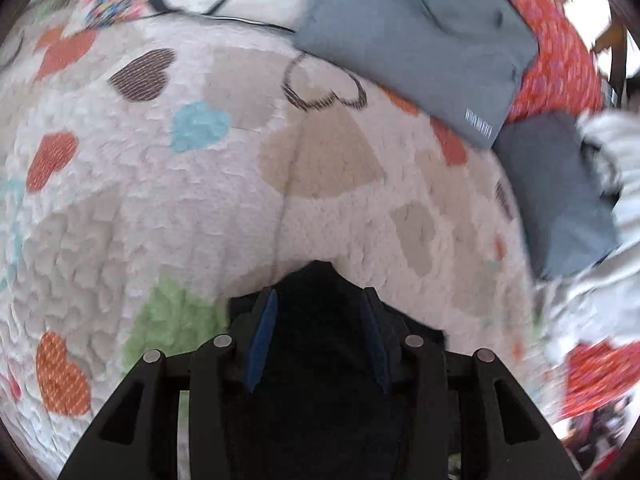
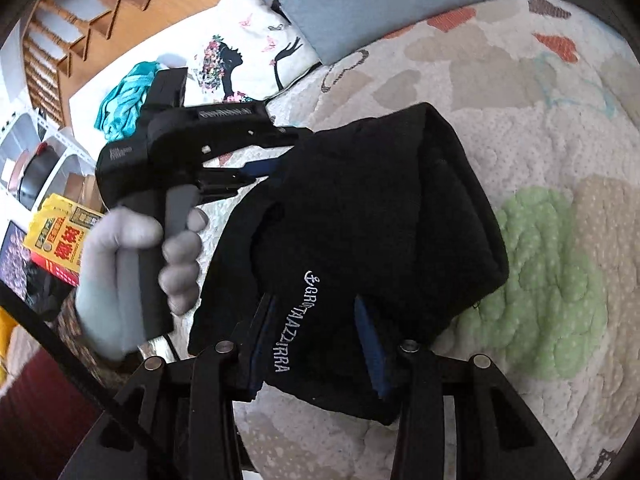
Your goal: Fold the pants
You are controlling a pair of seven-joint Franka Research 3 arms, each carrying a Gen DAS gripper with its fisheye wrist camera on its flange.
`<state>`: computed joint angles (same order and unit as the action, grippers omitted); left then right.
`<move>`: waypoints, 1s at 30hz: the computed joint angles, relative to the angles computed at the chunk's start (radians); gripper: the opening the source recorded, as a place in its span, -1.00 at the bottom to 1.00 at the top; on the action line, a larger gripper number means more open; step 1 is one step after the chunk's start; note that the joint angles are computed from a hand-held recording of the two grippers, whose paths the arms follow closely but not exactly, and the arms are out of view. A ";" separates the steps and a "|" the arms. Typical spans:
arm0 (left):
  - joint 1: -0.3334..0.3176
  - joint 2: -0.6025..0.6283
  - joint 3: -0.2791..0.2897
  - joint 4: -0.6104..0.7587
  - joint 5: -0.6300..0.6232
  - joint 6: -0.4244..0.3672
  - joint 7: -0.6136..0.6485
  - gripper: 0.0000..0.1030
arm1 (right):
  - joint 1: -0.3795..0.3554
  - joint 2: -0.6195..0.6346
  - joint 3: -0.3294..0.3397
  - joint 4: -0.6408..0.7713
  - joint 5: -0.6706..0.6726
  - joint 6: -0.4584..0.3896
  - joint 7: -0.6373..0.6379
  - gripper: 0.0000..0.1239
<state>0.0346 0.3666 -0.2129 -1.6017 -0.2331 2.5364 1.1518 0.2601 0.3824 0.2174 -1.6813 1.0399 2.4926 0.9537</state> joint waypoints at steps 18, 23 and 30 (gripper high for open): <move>-0.089 -0.425 0.079 -0.580 -0.650 0.216 0.442 -0.12 | -0.017 -0.047 -0.069 -0.034 -0.034 0.061 0.210 -0.18; -0.128 -0.428 0.087 -0.564 -0.709 0.211 0.489 -0.12 | -0.072 0.008 -0.025 0.004 0.043 -0.039 0.267 -0.81; -0.173 -0.445 0.090 -0.542 -0.683 0.227 0.524 -0.12 | -0.066 -0.087 -0.046 -0.108 0.048 -0.122 0.231 -0.78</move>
<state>-0.1380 -0.0784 -0.1226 -2.1436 -0.9158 2.7634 1.6755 0.1939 0.2958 0.1718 -1.7888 1.0882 2.3703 1.1851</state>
